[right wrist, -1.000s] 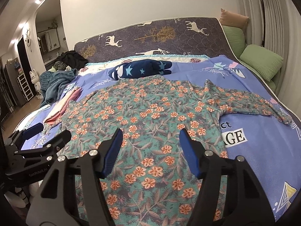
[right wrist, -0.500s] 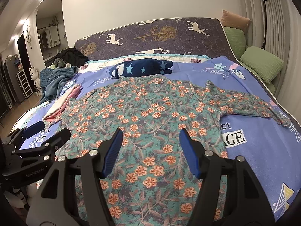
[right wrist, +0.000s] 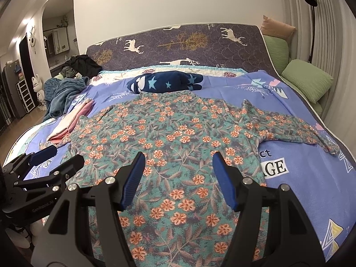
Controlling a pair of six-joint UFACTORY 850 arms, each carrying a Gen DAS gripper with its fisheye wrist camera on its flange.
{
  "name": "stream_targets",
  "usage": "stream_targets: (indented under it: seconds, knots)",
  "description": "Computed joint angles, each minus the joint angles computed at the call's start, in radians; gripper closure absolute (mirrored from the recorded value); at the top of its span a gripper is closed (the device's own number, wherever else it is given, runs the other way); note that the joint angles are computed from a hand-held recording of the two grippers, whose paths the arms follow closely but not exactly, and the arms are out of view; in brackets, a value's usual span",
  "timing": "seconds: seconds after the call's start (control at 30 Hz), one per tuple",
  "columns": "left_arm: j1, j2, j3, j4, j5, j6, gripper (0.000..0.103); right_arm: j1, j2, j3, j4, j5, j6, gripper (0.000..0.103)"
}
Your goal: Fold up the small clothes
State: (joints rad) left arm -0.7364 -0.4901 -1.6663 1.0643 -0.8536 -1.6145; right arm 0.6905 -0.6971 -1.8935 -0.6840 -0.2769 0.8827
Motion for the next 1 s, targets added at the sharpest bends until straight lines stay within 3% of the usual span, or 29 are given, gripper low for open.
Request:
stream_targets:
  seconds: [0.37,0.7,0.93,1.0]
  knots:
    - [0.012,0.005,0.020,-0.015,0.017,-0.013,0.019,0.000,-0.004,-0.004,-0.009,-0.007,0.006,0.037]
    - [0.047,0.050,0.093,-0.007,0.062,-0.072,0.019,0.009,-0.078,-0.125,0.079,-0.089,-0.108,0.034]
    - [0.134,0.152,0.250,0.008,0.166,-0.224,0.020,0.007,-0.170,-0.279,0.202,-0.176,-0.283,0.032]
    - [0.179,0.204,0.333,0.026,0.230,-0.322,0.028,0.000,-0.212,-0.351,0.271,-0.223,-0.364,0.032]
